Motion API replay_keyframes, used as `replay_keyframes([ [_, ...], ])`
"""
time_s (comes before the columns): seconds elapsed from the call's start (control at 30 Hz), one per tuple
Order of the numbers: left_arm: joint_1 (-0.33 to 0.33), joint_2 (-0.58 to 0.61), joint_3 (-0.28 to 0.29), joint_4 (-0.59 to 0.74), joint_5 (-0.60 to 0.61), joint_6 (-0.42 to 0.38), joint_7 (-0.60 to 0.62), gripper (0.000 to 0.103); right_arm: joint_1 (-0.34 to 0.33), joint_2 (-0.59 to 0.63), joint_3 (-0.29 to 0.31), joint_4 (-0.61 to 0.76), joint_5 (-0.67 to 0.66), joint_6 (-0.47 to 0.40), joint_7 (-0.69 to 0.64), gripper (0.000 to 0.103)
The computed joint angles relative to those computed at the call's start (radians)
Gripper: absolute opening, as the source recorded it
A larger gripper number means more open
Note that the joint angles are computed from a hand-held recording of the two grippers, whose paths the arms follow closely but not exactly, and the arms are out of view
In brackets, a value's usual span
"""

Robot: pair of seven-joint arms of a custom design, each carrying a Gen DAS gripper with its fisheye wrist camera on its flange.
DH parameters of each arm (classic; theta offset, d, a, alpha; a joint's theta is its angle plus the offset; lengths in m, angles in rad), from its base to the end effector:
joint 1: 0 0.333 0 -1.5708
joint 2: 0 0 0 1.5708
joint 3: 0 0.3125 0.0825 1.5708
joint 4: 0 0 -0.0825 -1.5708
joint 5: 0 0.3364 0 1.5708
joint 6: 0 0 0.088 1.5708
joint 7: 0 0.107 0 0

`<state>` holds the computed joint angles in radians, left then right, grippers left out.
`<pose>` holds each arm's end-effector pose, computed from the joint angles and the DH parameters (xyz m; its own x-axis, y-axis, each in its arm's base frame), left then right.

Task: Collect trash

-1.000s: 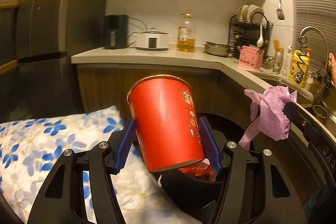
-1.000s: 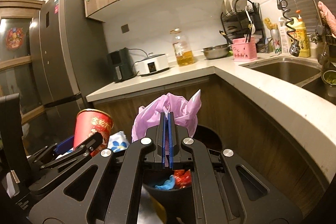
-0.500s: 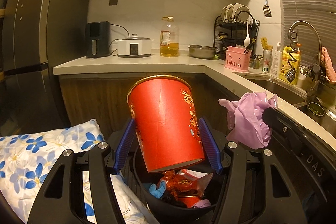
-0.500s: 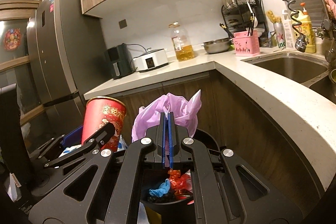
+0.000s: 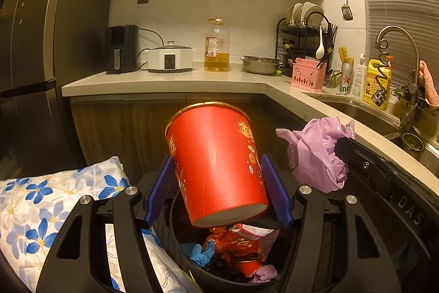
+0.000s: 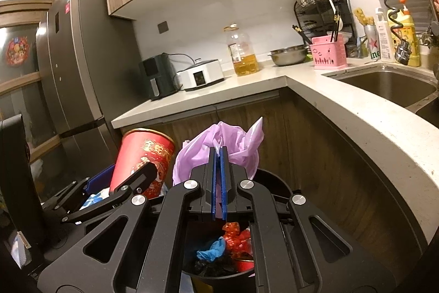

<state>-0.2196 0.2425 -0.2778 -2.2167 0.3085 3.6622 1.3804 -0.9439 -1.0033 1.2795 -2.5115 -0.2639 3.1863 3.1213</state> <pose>0.4768 -0.2897 0.4546 -0.6123 -0.7892 0.0471 -0.3081 0.1833 -0.9335 0.3853 0.2642 0.4614 -0.3316 -0.9015 -0.2781 -0.1804 0.3499 -0.9192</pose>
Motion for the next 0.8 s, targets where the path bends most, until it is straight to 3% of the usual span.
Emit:
replay_keyframes([
  [0.2,0.008,0.016,-0.005,0.015,0.017,-0.006,-0.010,0.063,-0.021,0.023,0.005,-0.003,-0.003,0.021,-0.013,0.005],
  [0.3,0.011,0.020,-0.003,0.014,0.012,-0.004,-0.010,0.067,-0.023,0.027,0.004,-0.006,0.002,0.022,-0.014,0.014],
  [0.4,0.022,0.020,-0.003,0.010,0.015,-0.006,-0.025,0.071,-0.020,0.021,0.003,-0.007,0.005,0.011,-0.013,0.027],
  [0.47,0.020,0.018,0.004,0.003,0.001,-0.005,-0.023,0.076,-0.016,0.018,0.005,-0.007,0.007,-0.002,-0.010,0.044],
  [0.57,0.013,0.007,0.018,-0.017,-0.029,-0.001,-0.011,0.084,-0.002,0.022,0.007,-0.002,0.003,-0.035,-0.007,0.059],
  [0.8,-0.045,-0.050,0.076,-0.104,-0.205,0.017,0.131,0.096,0.061,0.040,0.011,0.034,-0.025,-0.199,-0.008,0.088],
])
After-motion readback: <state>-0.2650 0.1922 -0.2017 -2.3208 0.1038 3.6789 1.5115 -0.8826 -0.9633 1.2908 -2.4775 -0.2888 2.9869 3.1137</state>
